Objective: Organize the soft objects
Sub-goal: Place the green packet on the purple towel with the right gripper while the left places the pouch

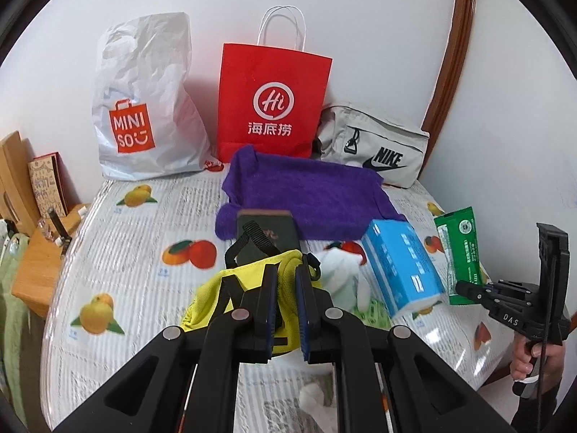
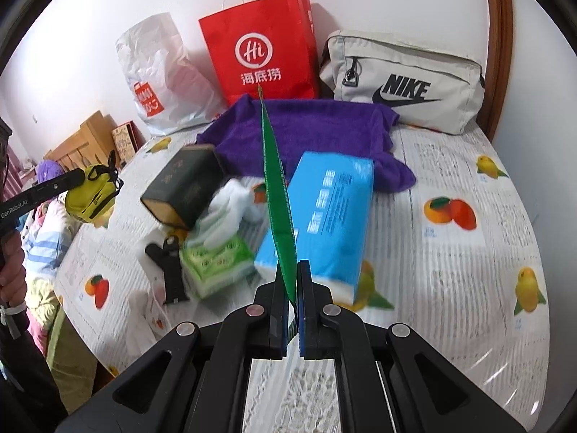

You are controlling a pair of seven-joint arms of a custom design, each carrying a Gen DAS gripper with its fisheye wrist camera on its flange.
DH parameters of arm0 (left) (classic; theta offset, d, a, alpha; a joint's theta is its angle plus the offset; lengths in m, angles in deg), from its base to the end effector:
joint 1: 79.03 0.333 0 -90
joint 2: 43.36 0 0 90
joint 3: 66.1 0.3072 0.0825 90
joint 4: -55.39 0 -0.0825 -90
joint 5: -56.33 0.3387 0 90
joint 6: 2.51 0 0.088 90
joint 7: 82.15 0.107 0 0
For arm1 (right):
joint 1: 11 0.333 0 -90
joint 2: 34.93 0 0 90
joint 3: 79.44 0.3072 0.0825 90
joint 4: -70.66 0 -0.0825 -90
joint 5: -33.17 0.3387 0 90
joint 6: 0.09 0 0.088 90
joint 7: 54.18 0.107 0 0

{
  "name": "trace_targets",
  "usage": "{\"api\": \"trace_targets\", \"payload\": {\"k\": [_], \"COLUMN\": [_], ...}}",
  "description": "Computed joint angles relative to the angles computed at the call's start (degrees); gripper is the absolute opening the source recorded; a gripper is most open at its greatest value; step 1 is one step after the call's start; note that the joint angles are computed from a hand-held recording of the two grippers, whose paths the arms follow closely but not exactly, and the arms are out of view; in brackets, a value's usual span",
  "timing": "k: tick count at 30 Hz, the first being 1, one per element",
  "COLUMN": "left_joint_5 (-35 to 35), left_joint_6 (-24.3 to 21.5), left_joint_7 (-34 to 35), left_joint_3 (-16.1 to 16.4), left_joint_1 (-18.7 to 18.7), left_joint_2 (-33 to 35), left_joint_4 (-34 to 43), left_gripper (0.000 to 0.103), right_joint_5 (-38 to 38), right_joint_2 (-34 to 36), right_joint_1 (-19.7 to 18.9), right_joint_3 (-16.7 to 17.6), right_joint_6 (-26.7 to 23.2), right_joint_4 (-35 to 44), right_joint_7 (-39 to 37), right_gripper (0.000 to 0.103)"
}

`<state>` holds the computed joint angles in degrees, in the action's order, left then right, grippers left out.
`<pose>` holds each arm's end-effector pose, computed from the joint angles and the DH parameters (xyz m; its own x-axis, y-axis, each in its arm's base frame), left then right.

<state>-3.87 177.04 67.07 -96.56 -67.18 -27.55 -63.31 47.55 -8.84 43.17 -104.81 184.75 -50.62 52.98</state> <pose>0.5664 -0.0914 0.3925 -0.2933 -0.9433 0.1551 -0.6814 0.0925 -0.7260 0.5224 0.2851 0.3266 0.1089 -0.9823 -0.1524 -0.7684 0.0141 -0.6399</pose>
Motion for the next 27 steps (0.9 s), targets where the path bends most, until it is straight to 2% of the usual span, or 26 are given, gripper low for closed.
{"api": "trace_targets", "payload": {"k": [2,8,17,27], "left_joint_5": [4.4,17.7,31.1,44.7], "left_joint_6": [-0.5,-1.4,-5.5,-10.1], "left_joint_7": [-4.1,-15.7,-27.5,-40.5], "left_joint_3": [2.7,7.5,11.8,18.0], "left_joint_1": [-2.1,-5.4,-8.2,-12.8], "left_joint_2": [0.8,4.2,11.7,20.0], "left_joint_4": [1.3,5.9,16.8,30.3], "left_gripper": [0.010,0.010,0.010,0.010], "right_joint_5": [-0.2,-2.7,-8.4,-11.0], "right_joint_2": [0.4,2.7,8.3,17.8], "right_joint_1": [-1.3,-6.2,-14.7,-25.6], "right_joint_3": [0.7,2.9,7.6,14.9], "right_joint_6": [-0.6,-3.8,-9.6,-16.3], "right_joint_4": [1.4,7.8,20.5,37.8], "right_joint_7": [-0.2,0.8,3.8,3.6], "right_gripper": [0.004,0.004,0.004,0.004]}}
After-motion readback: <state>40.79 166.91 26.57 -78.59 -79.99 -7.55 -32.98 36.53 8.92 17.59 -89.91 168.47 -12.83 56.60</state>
